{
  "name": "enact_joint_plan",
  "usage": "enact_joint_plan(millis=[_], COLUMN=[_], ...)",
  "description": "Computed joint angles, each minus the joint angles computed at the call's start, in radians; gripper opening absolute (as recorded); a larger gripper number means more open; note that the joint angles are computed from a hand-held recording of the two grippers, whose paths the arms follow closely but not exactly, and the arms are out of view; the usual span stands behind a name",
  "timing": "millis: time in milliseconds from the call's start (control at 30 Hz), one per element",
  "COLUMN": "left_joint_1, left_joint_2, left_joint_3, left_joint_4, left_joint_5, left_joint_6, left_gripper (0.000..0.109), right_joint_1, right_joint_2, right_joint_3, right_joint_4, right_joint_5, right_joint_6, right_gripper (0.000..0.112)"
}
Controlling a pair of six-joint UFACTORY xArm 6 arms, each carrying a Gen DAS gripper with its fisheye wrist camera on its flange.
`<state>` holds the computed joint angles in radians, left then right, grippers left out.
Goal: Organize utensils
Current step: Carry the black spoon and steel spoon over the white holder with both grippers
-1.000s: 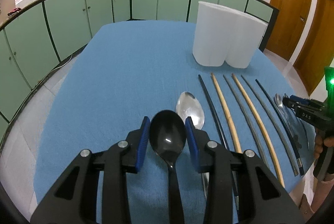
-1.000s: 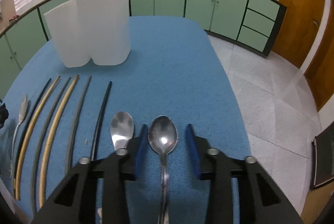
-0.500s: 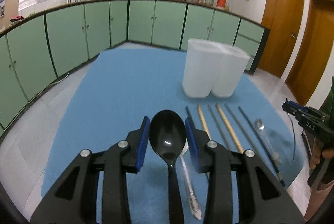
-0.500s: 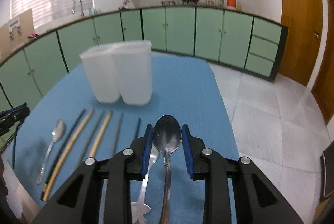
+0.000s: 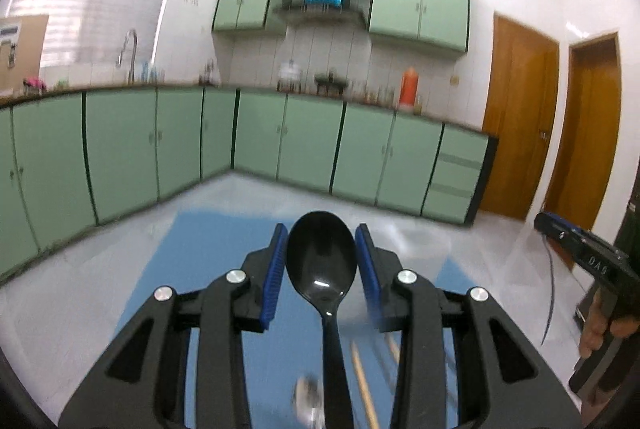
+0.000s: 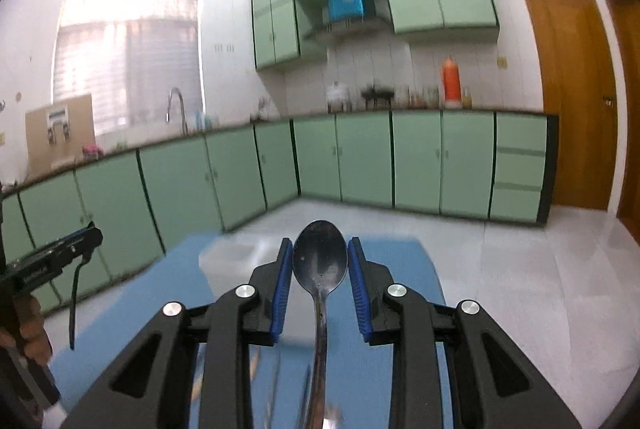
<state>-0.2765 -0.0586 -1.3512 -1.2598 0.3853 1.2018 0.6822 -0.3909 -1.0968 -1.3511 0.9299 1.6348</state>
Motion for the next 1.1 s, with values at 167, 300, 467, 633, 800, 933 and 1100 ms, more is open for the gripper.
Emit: enact_joint_plan(millis=[167,300,467,633,800,933,1100], left_joint_1=[-0.077,-0.117,-0.141,-0.151,-0.148,-0.145,-0.144], left_joint_2=[0.148,0.297,0.500,0.618,0.626,0.635,0.613], left_joint_3=[-0.211,-0.397,-0.624,-0.749,-0.747,-0.743,-0.685], left_joint_4=[-0.154,-0.233,-0.119,-0.044,-0.090,-0.054,-0.054], left_joint_5=[-0.070,-0.080,-0.066,-0.063,-0.047,-0.041,-0.037], left_joint_6=[0.126,0.192,0.028,-0.059,-0.005,-0.031,-0.008], left_gripper=[0.033,0.033,0.033,0.033,0.033,0.033,0.033], right_joint_1=[-0.118,-0.235,-0.326,-0.365,-0.369,-0.348,-0.326], right_joint_2=[0.117,0.231,0.322,0.376,0.392,0.416,0.430], right_joint_3=[-0.129,-0.232,-0.295,-0.342,-0.371,-0.364,-0.321], right_joint_4=[-0.117,-0.189,-0.256,-0.310,-0.348,-0.296,-0.257], right_joint_5=[-0.128,-0.261,-0.358,-0.409,-0.421,-0.398,-0.378], right_joint_6=[0.075,0.150,0.245,0.282,0.285,0.209,0.198], right_gripper=[0.028,0.028,0.028,0.028,0.028,0.028,0.028])
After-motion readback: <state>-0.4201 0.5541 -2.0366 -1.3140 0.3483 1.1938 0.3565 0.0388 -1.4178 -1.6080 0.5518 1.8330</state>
